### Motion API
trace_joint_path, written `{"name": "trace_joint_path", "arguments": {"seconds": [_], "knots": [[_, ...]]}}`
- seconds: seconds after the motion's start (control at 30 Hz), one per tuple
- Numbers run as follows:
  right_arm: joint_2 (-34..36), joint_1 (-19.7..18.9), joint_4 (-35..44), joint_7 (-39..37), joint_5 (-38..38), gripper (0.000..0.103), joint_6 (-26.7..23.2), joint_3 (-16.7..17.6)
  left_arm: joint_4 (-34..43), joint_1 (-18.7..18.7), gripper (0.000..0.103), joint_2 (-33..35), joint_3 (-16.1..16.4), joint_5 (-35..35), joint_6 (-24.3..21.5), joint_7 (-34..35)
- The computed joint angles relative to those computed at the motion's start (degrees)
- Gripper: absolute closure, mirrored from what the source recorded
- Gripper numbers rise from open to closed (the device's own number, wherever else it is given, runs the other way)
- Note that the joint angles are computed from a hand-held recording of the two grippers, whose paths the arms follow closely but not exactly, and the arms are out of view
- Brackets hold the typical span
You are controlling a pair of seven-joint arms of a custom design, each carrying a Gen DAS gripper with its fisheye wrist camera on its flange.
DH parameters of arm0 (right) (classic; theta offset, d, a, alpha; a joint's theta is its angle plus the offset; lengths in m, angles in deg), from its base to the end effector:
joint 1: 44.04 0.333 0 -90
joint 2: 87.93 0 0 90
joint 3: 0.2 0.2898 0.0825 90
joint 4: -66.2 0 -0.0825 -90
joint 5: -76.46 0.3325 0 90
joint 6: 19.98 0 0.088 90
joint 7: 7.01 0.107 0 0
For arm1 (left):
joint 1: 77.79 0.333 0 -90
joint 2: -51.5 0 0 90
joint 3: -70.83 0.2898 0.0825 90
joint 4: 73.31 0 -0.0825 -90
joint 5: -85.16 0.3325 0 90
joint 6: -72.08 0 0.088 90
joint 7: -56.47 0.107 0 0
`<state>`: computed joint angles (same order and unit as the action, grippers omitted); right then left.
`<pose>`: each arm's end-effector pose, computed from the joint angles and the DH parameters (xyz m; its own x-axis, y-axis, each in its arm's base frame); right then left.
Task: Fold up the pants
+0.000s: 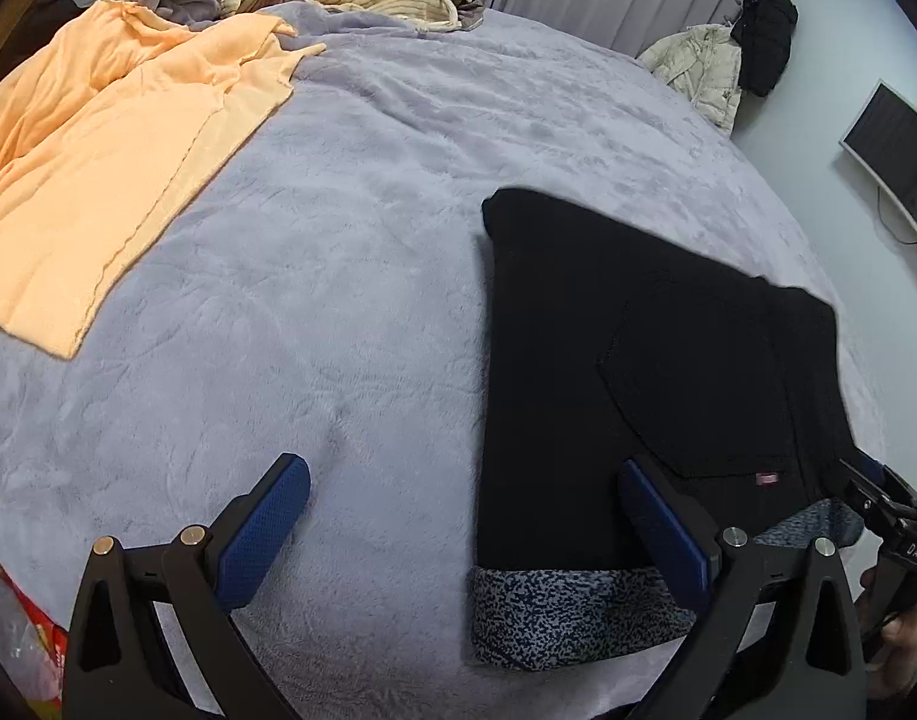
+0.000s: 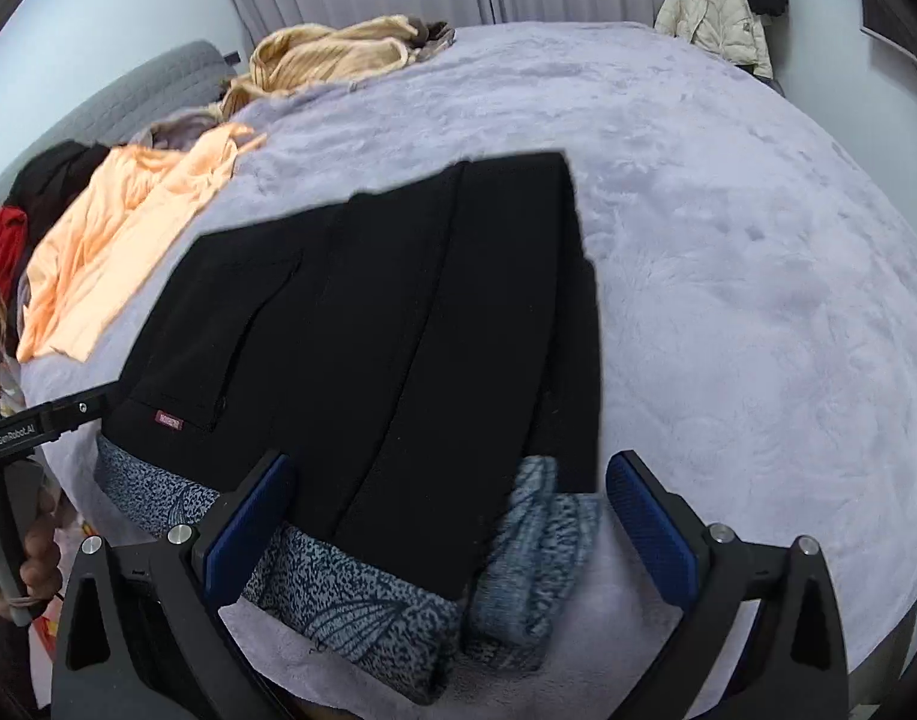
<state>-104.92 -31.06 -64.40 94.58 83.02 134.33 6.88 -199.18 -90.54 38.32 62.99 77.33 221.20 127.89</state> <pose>0.4398 0.1623 0.5517 0.1390 -0.9704 -0.1976 -0.7834 0.0143 -0.6213 0.4557 -0.1734 0.5468 -0.0306 -0.9603 0.2772 -0.8404 -0.1254 -0.5273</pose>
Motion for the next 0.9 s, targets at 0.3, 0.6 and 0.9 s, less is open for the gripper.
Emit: {"name": "trace_joint_path", "arguments": {"seconds": [0.3, 0.6, 0.9], "knots": [[-1.1, 0.4, 2.2, -9.4, 16.5, 0.0, -6.0, -9.6, 12.2, -0.2, 0.0, 9.3, 3.3, -20.3, -10.5, 20.9], [9.3, 5.0, 10.3, -35.3, 41.7, 0.0, -19.9, -14.6, 20.4, 4.8, 0.0, 16.9, -1.3, -28.3, -19.5, 30.2], [18.3, 0.3, 18.7, -32.9, 37.3, 0.0, -20.7, -6.9, 27.2, 5.3, 0.0, 23.1, -5.3, -21.8, -18.2, 24.9]]}}
